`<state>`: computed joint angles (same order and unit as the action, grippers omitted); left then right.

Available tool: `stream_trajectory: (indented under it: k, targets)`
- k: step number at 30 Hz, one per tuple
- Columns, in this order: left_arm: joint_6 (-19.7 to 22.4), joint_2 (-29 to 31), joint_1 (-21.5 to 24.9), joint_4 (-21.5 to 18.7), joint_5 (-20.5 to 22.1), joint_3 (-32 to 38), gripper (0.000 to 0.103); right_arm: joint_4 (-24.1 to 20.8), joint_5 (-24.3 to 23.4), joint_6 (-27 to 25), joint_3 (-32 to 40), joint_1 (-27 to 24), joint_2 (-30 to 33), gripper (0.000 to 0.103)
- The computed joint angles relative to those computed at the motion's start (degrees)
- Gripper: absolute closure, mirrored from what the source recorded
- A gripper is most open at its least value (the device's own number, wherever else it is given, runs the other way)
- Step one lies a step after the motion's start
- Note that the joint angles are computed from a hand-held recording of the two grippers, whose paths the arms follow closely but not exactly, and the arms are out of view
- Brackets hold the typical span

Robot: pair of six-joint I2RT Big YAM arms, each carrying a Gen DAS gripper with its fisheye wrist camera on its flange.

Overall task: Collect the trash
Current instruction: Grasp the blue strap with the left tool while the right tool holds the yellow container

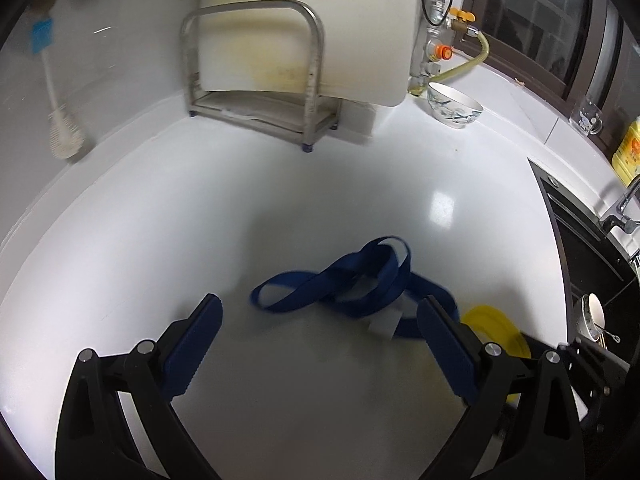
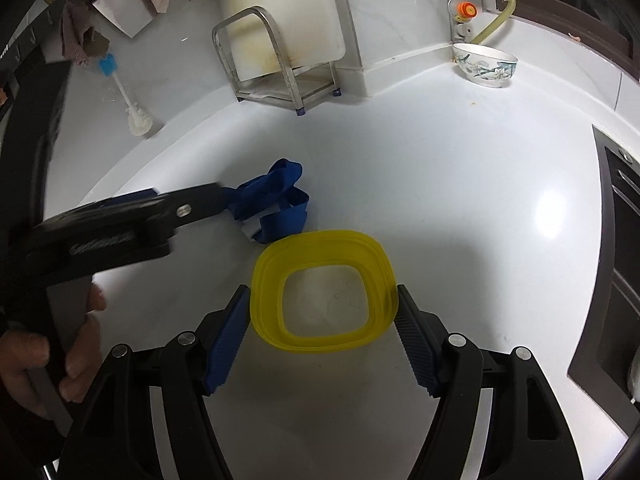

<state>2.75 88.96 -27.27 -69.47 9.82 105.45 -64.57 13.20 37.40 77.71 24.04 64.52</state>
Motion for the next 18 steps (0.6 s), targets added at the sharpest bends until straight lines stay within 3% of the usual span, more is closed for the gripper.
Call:
stream_trajectory:
  k: [6, 9, 15, 18]
  targets:
    - [-0.4, 2.6, -1.2, 1.0, -0.7, 1.8, 0.007, 0.1, 0.6, -0.1, -0.1, 0.5, 0.1, 0.034]
    - [-0.3, 3.3, -1.5, 1.4, -1.0, 2.1, 0.013, 0.2, 0.4, -0.2, -0.2, 0.3, 0.1, 0.034]
    - [1.1, 4.8, -1.8, -0.5, -2.0, 2.9, 0.043, 0.3, 0.2, 0.0, -0.2, 0.0, 0.2, 0.034]
    - [1.3, 5.1, -1.7, -1.4, -1.8, 2.9, 0.065, 0.4, 0.0, 0.1, -0.2, 0.0, 0.2, 0.034]
